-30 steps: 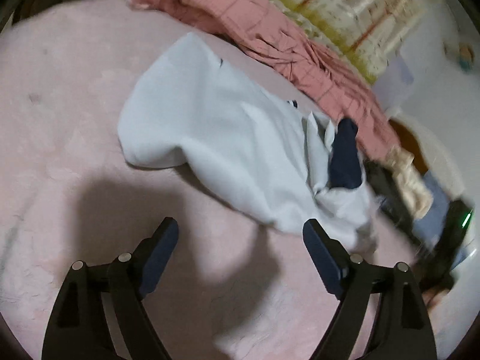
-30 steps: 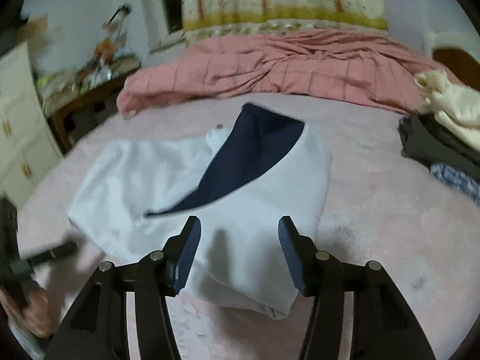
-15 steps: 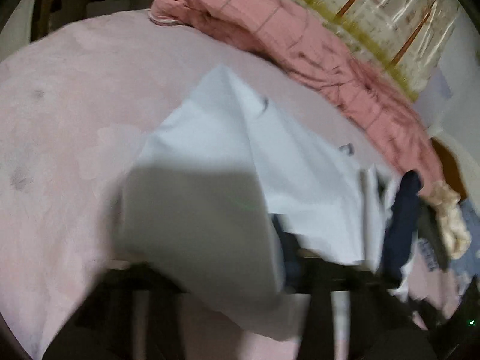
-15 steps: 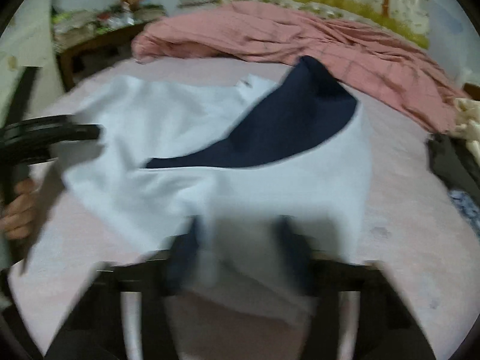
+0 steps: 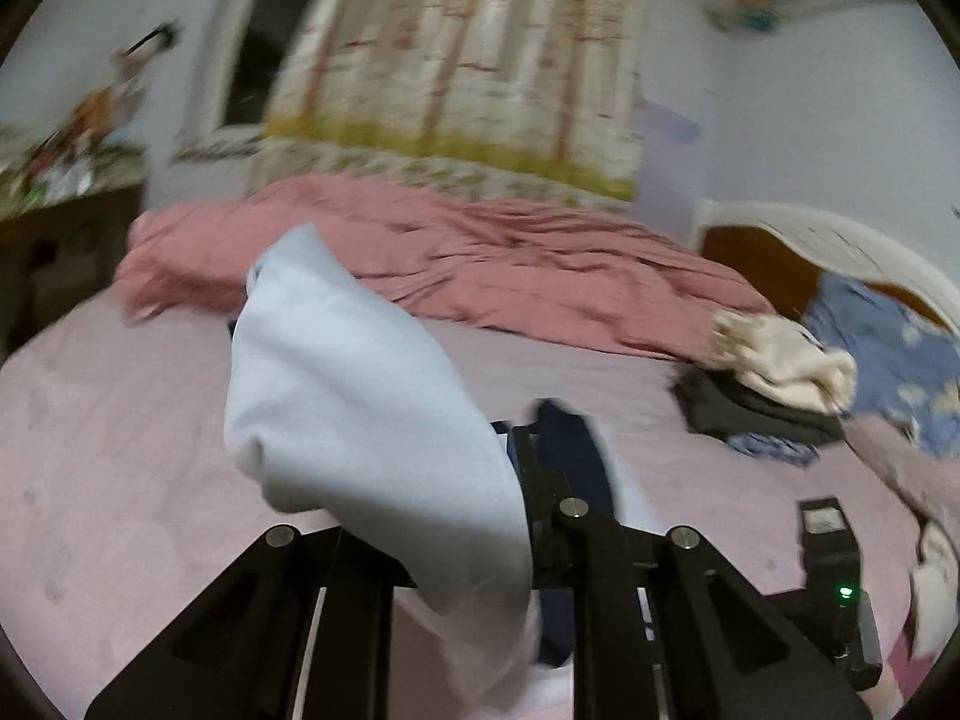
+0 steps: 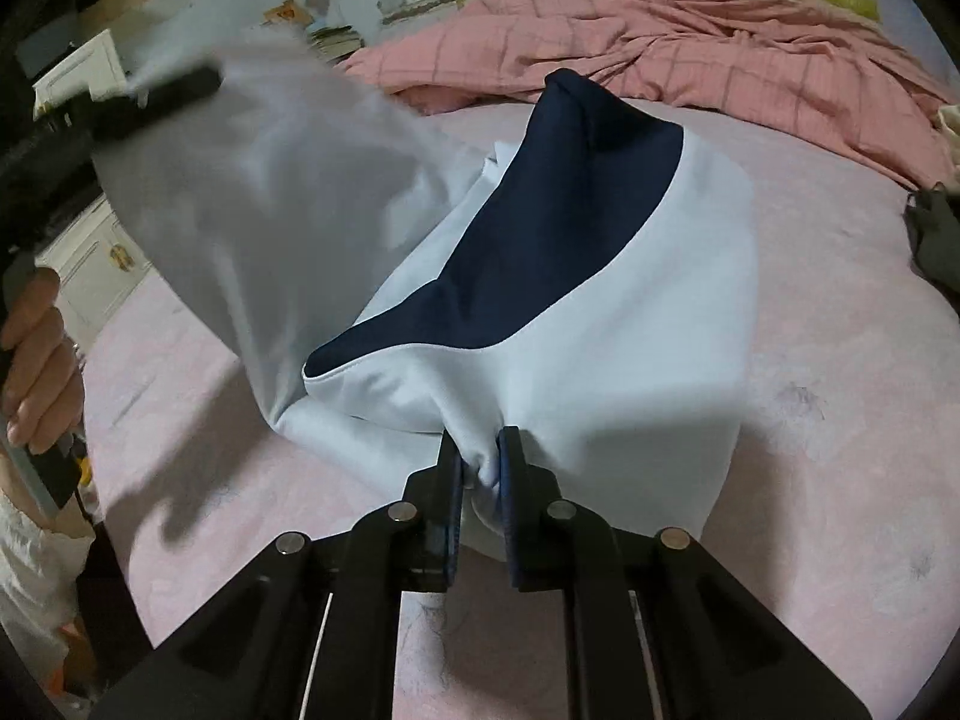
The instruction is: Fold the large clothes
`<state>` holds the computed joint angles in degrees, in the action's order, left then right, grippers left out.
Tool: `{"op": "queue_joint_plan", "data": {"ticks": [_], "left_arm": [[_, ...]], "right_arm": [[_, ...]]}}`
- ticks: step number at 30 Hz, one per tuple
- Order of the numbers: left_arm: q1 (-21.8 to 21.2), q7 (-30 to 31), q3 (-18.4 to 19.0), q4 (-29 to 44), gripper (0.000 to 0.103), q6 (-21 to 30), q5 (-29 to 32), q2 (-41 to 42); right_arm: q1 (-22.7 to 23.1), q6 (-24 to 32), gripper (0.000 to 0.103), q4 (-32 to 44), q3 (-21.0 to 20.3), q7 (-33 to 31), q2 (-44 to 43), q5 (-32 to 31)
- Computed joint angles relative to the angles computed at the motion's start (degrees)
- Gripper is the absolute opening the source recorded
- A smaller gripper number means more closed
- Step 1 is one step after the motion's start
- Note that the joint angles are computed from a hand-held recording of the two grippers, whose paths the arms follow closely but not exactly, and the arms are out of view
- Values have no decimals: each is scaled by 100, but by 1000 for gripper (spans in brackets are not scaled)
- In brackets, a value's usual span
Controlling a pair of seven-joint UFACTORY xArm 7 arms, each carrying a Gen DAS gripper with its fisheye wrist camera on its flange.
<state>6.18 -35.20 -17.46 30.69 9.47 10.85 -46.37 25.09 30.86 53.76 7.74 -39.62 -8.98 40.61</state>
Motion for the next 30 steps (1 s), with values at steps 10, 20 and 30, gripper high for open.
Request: {"op": "queue_joint_plan", "data": {"ticks": [10,20,30], "left_arm": [[-640,398,-638,658,15,-490,409,1668],[-1008,-21,-576,700,48,-622,776,2318],[-757,-351,-469,-330,70,108,379,20]], "right_arm": [[-842,-1923,62,-728,48,2009,-891,-686],[-568,-1815,62,-675,-715,2338,-484,-736],[577,-2793,62,-1042,-1123,1702,-1166,-482]]}}
